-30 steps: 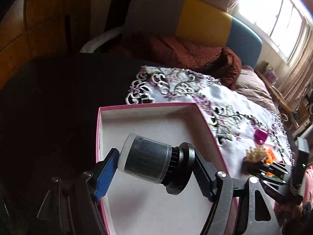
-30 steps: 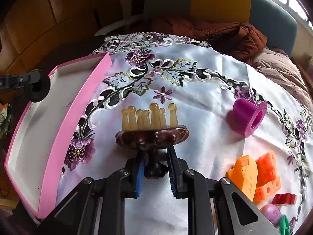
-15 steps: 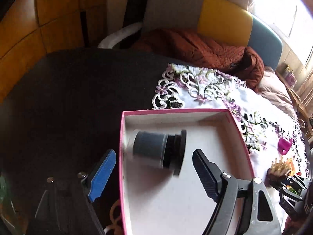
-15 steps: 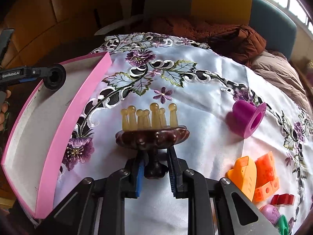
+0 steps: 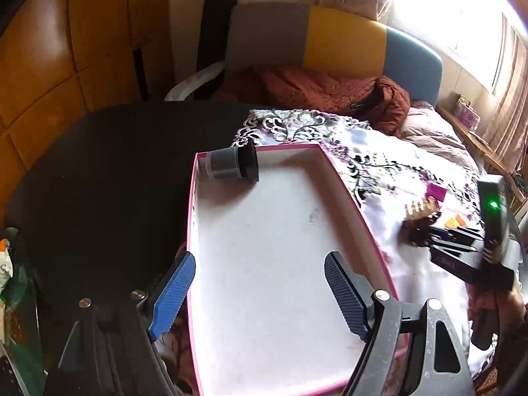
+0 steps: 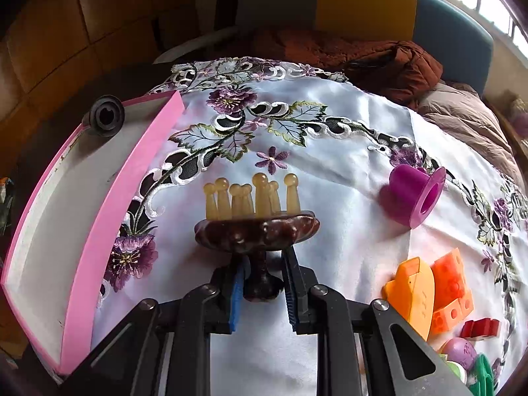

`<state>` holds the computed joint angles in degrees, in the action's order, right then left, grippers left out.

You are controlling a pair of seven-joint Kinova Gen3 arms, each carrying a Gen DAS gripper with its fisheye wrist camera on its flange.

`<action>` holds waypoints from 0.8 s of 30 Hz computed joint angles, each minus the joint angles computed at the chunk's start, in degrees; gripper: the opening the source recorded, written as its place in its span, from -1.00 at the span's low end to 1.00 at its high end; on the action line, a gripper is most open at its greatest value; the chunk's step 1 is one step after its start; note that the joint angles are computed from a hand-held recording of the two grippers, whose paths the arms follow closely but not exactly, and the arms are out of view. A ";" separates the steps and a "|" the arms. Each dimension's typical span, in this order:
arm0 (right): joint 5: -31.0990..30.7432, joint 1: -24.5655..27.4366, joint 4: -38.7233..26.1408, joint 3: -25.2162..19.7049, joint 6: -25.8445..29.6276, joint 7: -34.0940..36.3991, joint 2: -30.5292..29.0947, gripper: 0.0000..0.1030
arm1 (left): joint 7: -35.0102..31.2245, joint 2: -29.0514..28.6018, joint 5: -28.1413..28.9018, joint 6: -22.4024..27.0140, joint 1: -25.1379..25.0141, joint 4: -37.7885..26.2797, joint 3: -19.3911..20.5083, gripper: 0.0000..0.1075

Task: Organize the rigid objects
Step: 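Carry the brown pedestal toy into the pink tray and open the right tool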

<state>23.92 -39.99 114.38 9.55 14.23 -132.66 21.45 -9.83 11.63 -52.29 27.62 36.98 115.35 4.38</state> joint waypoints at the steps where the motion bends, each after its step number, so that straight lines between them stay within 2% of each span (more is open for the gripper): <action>1: 0.42 -0.96 -0.14 0.81 0.33 -0.68 0.13 -0.58 | 0.72 -0.36 -0.24 0.59 0.60 0.18 0.09 0.52; 5: 2.26 -3.56 -0.89 2.59 2.34 -4.25 0.51 -0.58 | 2.53 -1.26 -1.39 2.46 1.55 0.73 1.15 0.52; 9: 4.76 -5.56 -1.06 3.40 4.12 -9.56 0.46 -0.58 | 3.38 -2.55 -1.67 1.39 0.52 2.21 2.18 0.52; 24: 11.91 -4.35 -0.98 -3.72 9.60 -21.88 -1.04 -0.58 | 5.40 -4.77 -1.88 -1.77 -2.50 6.08 3.60 0.52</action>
